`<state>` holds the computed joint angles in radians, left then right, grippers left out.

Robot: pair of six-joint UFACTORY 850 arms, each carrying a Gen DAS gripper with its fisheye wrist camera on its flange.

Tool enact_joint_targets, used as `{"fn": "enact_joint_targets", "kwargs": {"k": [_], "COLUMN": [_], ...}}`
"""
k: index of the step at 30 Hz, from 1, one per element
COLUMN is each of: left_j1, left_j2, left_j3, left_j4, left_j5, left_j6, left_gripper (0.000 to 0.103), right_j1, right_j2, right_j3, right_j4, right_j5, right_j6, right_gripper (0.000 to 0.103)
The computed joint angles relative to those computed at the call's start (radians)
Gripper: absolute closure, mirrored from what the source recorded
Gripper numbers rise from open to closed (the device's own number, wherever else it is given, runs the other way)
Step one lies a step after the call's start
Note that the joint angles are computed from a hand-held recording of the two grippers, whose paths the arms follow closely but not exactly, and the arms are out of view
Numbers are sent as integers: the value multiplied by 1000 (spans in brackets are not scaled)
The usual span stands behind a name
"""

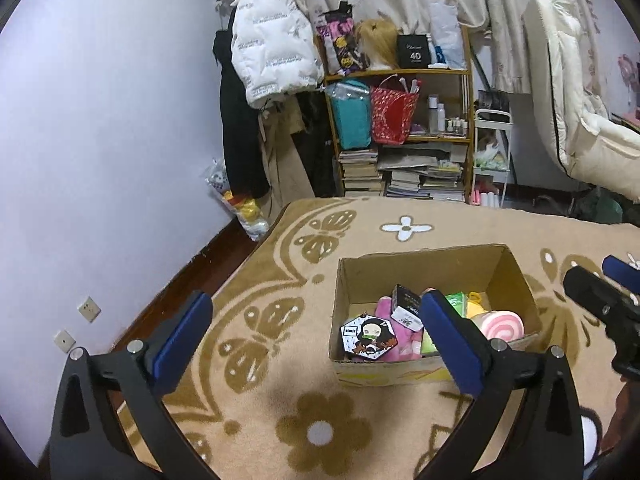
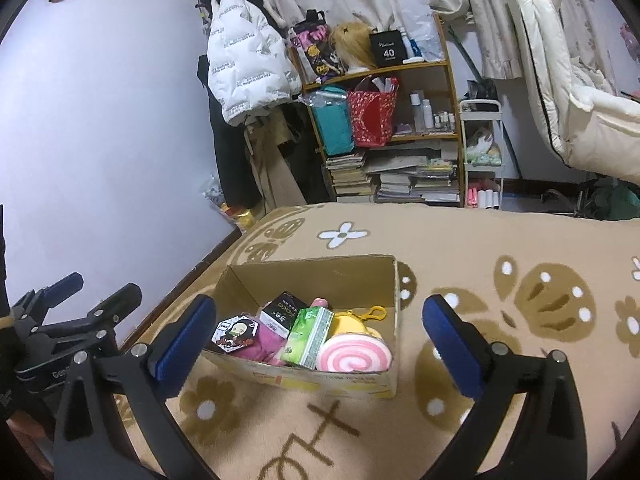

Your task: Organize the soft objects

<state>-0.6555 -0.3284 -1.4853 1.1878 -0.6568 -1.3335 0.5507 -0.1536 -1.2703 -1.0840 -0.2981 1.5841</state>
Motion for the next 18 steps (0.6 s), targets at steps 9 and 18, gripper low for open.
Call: {"fn": "enact_joint_targets", "kwargs": {"k": [9,18], "left_j1": [-40,-41], "left_j2": [58,102], "left_j3": [59,110], "left_j4": [71,64], "left_j5": [-40,-29], "left_j6": [-36,-58], "left_gripper": [1,1], "right_j1": [20,36], "right_j2": [77,116], "right_j3": [63,114], "right_j4": [-104,-202], "right_j5": [-16,7], "right_j6": [114,216], "right_gripper": [0,0]}}
